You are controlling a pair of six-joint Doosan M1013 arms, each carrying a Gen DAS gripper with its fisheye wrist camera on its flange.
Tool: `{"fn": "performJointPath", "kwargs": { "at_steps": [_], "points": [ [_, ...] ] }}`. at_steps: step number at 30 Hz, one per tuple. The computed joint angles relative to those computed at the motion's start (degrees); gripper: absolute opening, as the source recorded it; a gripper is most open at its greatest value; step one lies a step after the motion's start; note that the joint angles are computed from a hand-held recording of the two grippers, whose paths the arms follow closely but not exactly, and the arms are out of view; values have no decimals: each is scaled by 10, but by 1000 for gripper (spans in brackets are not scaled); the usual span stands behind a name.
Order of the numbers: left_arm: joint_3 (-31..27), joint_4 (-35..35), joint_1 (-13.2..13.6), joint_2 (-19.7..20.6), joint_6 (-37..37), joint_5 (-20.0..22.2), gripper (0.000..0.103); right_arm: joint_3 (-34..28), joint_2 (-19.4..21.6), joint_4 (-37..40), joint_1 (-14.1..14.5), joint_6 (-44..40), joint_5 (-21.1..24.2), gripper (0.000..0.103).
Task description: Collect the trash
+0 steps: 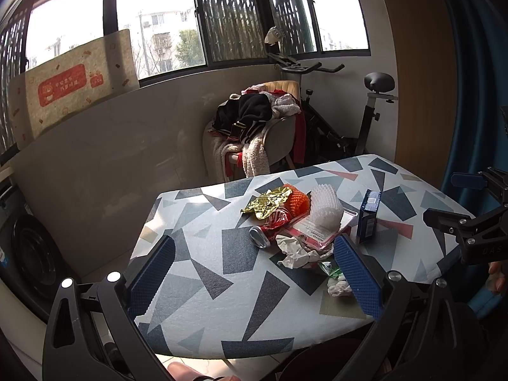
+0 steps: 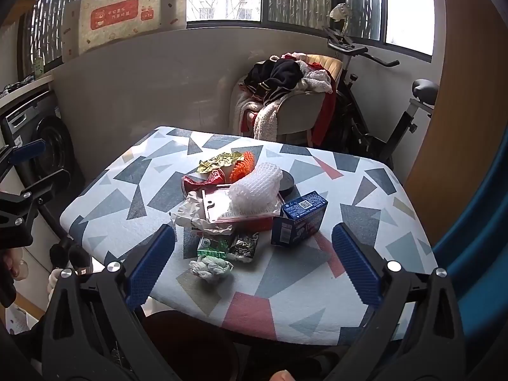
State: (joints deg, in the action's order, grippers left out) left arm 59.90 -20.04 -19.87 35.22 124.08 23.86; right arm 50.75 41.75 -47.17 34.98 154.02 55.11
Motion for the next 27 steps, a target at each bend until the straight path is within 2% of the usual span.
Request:
{"fn": "performJointPath", "kwargs": {
  "at_steps": [25, 27],
  "points": [
    [-4, 1, -1, 1, 1, 6, 98, 7, -3, -3, -1, 4, -1, 97],
    [6, -5, -2, 5, 10, -6, 98, 8, -3, -2, -1, 4, -2, 97]
  ]
}}
